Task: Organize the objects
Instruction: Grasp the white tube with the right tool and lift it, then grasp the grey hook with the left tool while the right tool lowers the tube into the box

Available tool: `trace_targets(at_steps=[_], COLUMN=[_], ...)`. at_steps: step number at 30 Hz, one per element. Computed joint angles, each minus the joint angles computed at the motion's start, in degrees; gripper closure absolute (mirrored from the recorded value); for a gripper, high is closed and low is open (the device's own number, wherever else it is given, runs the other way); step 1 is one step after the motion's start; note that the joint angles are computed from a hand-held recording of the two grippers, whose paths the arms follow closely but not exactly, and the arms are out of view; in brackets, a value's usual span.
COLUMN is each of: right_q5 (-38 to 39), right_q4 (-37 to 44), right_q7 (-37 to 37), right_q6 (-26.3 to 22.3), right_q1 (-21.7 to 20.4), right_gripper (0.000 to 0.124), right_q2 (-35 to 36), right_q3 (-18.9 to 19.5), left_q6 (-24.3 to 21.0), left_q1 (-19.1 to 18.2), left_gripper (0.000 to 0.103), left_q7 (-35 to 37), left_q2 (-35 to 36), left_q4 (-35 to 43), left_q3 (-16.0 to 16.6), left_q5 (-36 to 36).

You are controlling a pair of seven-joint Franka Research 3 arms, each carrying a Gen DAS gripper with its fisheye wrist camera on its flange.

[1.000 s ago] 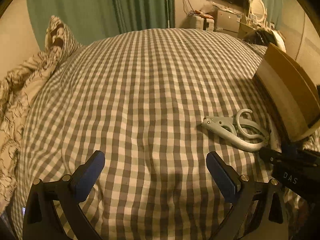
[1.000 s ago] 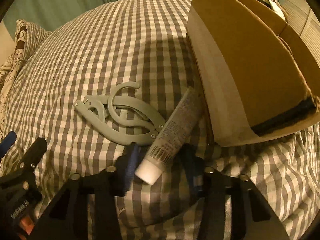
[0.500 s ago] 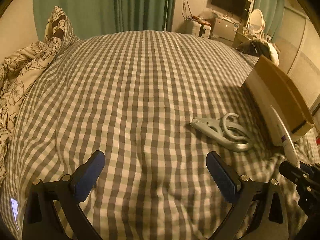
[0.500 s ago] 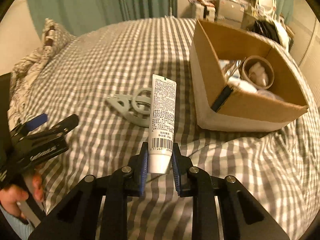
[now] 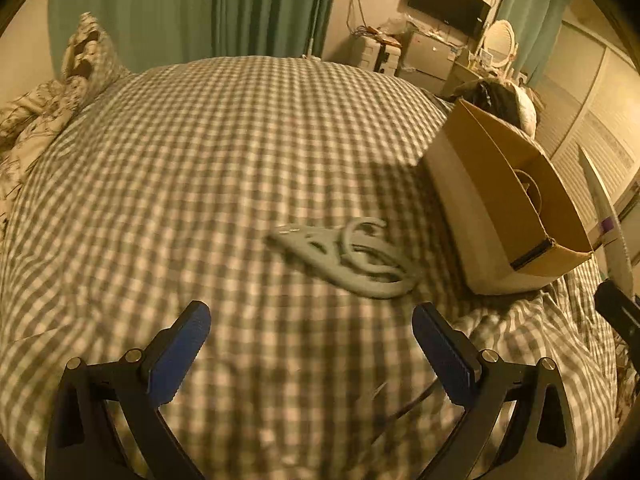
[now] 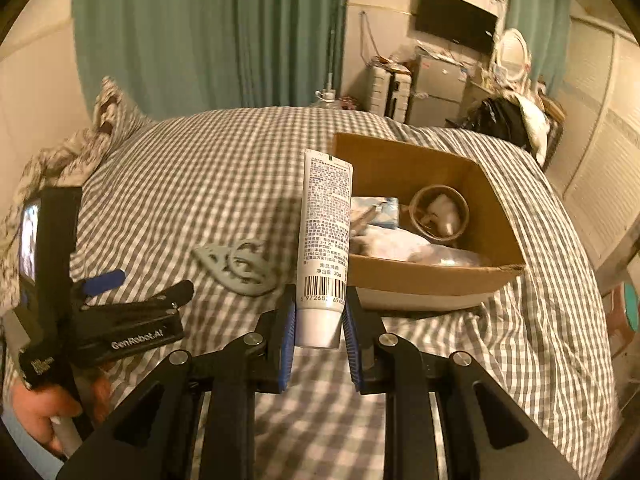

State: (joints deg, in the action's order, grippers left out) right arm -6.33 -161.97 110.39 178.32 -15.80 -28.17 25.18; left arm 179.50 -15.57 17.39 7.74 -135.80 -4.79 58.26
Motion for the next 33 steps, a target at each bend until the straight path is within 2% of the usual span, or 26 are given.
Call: trace_targets(at_steps=[4,6,8,10,12,16,18,20,21,22,23,24,26,28,29,30,31,33], right_q5=[0.02,0.87,1.64,2.33,3.33,6.34,7.72,8.82,9.24,9.55,9.71,9.88,9.87,9.87,9.8,9.68,9.56,9.42], right_q4=[0.4,0.72,0.91,1.34,1.66,2.31,2.4,2.62,2.66,2.71,2.66,2.53,2.07,1.75,1.43,1.15,0.89,0.36], right_q7=[-0.67,-2.35,-3.81,-4.58,-6.0,-9.31,-10.55,-11.61,-11.96,-12.17,-12.23,-12.02,-11.71,-11.27,-10.94,-10.72,-10.53,-10.37], right_q6=[1.35,2.1,2.8,3.67,4.68,5.2,5.44,5.39,5.36,5.29,5.27,5.23,5.47,5.52,5.4,5.29,5.2,4.65], right_q1=[-1.08,0.74,1.41,0.75,1.47,4.9,5.98,6.53,6.54,6.23,5.66,5.01,3.37,1.82,0.92,0.34,-0.06,0.32], right_gripper=[0.103,0.103,0.103,0.103,0.103,0.103,0.103,0.103,0.103,0.103,0.103,0.103,0.103,0.103,0.103,0.103,0.103,0.103], right_q2=[1.96,3.44,4.23,5.38,6.8,9.04,9.69,10.2,10.31,10.37,10.24,9.9,8.9,8.0,7.16,6.4,5.71,4.28], right_q3=[-0.78,-3.48,-4.65,-3.98,-4.95,-8.58,-9.5,-9.89,-9.79,-9.38,-8.7,-7.74,-5.83,-3.92,-2.78,-1.99,-1.37,-1.35], left_q6=[-2.39,-3.96,-4.88,-5.89,-7.4,-12.43,-10.32,-7.98,-6.86,-4.92,-4.53,-4.22,-2.99,-1.21,-0.53,-0.09,1.94,3.26], left_q1=[0.36,0.26,-1.57,-2.93,-1.7,-1.85,-1.02,-2.89,-3.02,-1.83,-2.58,-3.4,-1.53,0.91,0.37,-1.88,-6.03,-13.22], left_gripper=[0.003,0.003,0.004,0.003,0.003,0.001,0.0,0.001,0.014,0.025,0.042,0.064,0.09,0.094,0.094,0.094,0.094,0.094], left_q7=[6.19,8.88,8.9,9.1,12.57,17.06,18.75,18.62,19.41,21.44,21.74,21.85,24.45,27.63,28.4,25.16,24.59,19.54], left_q2=[4.24,6.49,8.41,10.14,12.7,17.67,19.33,19.07,18.79,18.28,17.41,16.56,14.71,12.37,10.87,9.37,7.25,3.75], left_q4=[3.7,5.92,8.41,10.62,13.24,18.26,18.38,17.47,16.91,15.85,15.07,14.31,12.01,8.99,7.45,6.26,4.04,1.39], left_q3=[-2.88,-3.81,-2.53,-1.68,-3.86,-4.9,-5.46,-3.2,-2.95,-4.05,-3.26,-2.37,-4.08,-6.32,-5.73,-3.15,1.44,9.72], left_q5=[-8.33,-13.41,-15.29,-16.78,-21.36,-27.48,-30.28,-29.6,-29.46,-29.85,-29.77,-29.51,-30.73,-32.51,-32.62,-29.39,-28.55,-22.82])
